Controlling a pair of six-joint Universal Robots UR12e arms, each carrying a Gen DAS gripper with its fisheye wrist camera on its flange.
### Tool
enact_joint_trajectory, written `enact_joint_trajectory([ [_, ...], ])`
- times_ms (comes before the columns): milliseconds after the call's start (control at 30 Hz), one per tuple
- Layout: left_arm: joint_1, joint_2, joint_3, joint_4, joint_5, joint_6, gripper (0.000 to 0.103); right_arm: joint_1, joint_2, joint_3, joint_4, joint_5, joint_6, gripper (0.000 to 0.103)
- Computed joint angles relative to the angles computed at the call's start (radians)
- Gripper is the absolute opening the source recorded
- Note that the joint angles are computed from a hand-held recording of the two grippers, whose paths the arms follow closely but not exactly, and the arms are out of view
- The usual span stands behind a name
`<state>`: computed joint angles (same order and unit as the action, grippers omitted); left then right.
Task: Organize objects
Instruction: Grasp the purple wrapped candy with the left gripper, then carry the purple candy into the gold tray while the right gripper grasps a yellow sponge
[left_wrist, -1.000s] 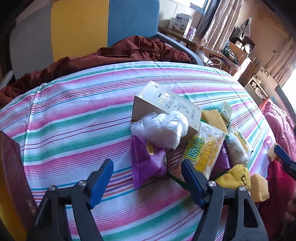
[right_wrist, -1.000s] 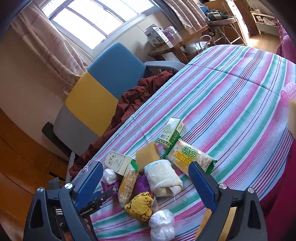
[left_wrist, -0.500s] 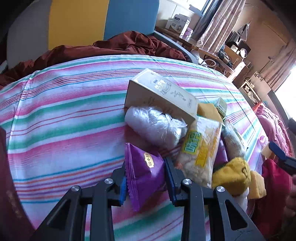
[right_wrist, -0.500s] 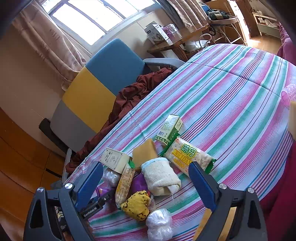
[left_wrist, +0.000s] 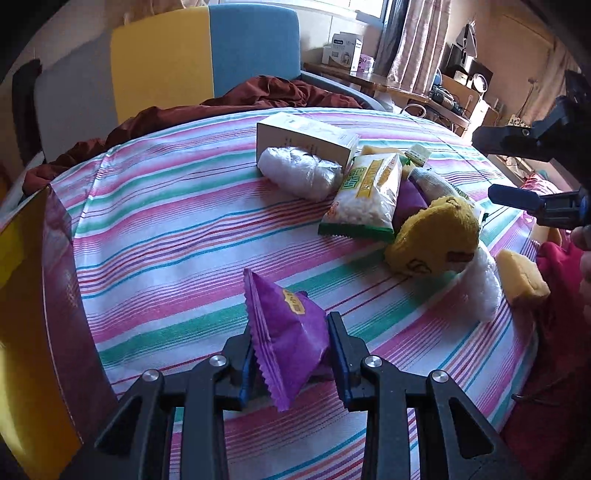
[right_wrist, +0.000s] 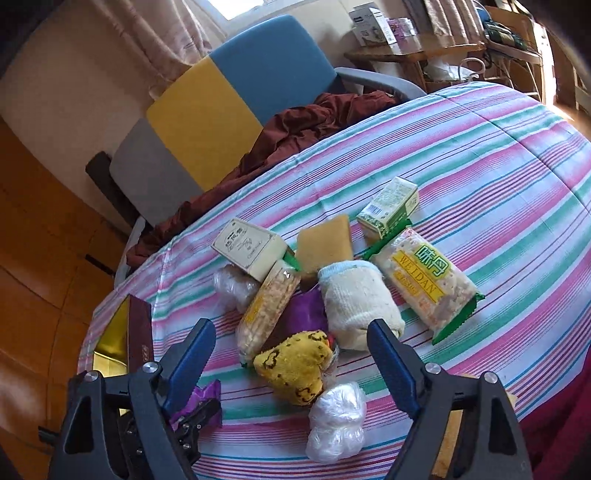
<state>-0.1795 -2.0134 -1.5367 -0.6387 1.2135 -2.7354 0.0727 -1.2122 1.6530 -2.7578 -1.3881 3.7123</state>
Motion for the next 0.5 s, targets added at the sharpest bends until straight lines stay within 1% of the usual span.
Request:
enact_joint_trajectory([
  [33,-0.001,0.003,-0.009,0.018,0.007,0.0,0.034,0.002,0.002,-0.006,0.019,0.002,-0.018,0.085],
  [133,0.0,0.006,-0.027,0.058,0.018,-0.012,0.034,0.009,0.01,-0.024,0.068,0.015,-0.063,0.081],
  [233,-0.005,0.007,-0.033,0.079,0.037,-0.017,0.034,0.014,0.014,-0.036,0.106,0.014,-0.097,0.079],
  [300,-0.006,0.01,-0.037,0.088,0.046,-0.023,0.034,0.015,0.016,-0.043,0.124,0.019,-0.109,0.075],
  [433,-0.006,0.023,-0.054,0.108,0.062,-0.02,0.034,0.015,0.019,-0.051,0.147,0.019,-0.112,0.075],
  [500,-0.001,0.03,-0.061,0.116,0.059,-0.025,0.032,0.015,0.02,-0.053,0.154,0.015,-0.114,0.075],
])
